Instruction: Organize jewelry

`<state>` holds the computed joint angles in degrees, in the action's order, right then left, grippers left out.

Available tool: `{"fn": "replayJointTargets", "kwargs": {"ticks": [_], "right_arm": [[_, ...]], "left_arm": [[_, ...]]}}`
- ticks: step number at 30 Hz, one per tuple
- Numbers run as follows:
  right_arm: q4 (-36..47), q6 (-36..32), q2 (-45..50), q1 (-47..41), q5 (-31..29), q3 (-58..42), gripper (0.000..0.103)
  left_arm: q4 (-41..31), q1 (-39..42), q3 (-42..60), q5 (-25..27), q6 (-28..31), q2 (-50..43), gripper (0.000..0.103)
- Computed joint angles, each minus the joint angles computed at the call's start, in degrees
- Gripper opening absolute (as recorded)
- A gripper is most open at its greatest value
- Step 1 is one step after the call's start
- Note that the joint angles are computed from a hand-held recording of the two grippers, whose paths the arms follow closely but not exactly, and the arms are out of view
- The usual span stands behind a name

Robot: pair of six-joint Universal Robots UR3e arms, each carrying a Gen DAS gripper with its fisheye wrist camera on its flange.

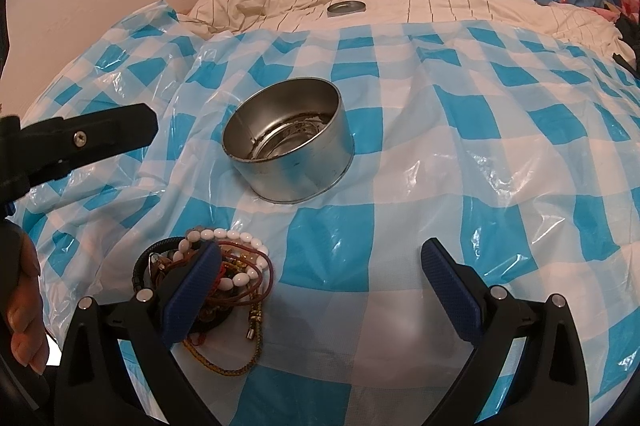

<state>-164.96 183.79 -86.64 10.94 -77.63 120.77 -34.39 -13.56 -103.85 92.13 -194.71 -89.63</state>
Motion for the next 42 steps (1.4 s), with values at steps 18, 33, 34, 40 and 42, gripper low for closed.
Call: {"fn": "replayJointTargets", "kwargs": {"ticks": [18,33,34,40,42], "right_arm": [[0.04,0.01,0.21,0.13,-0.02,-0.13,0.096],[-0.48,0.33,0.59,0.73,-0.34,0.03,0.096],[-0.5,0.37,0.62,0.83,-0.4,0.05,0.096],[-0.3,0.3,0.56,0.6,-0.29,-0.1,0.096],[-0.34,0.34,0.58,0.74,-0.36,-0.03,0.096]], "left_arm": [[0.48,-1.27,-0.19,0.72,-0.44,-0.77,0.095],[0.03,-1.48,-0.48,0.74,-0.05,-0.51,0.095],[-0.08,-1.41,-0.1,0.69,-0.02,-0.78,0.095],[-0.17,-1.4,0.04,0.66,-0.03,-0.85,0.095],[-0.2,-1.38,0.06,0.65,-0.01,-0.85,0.095]]}}
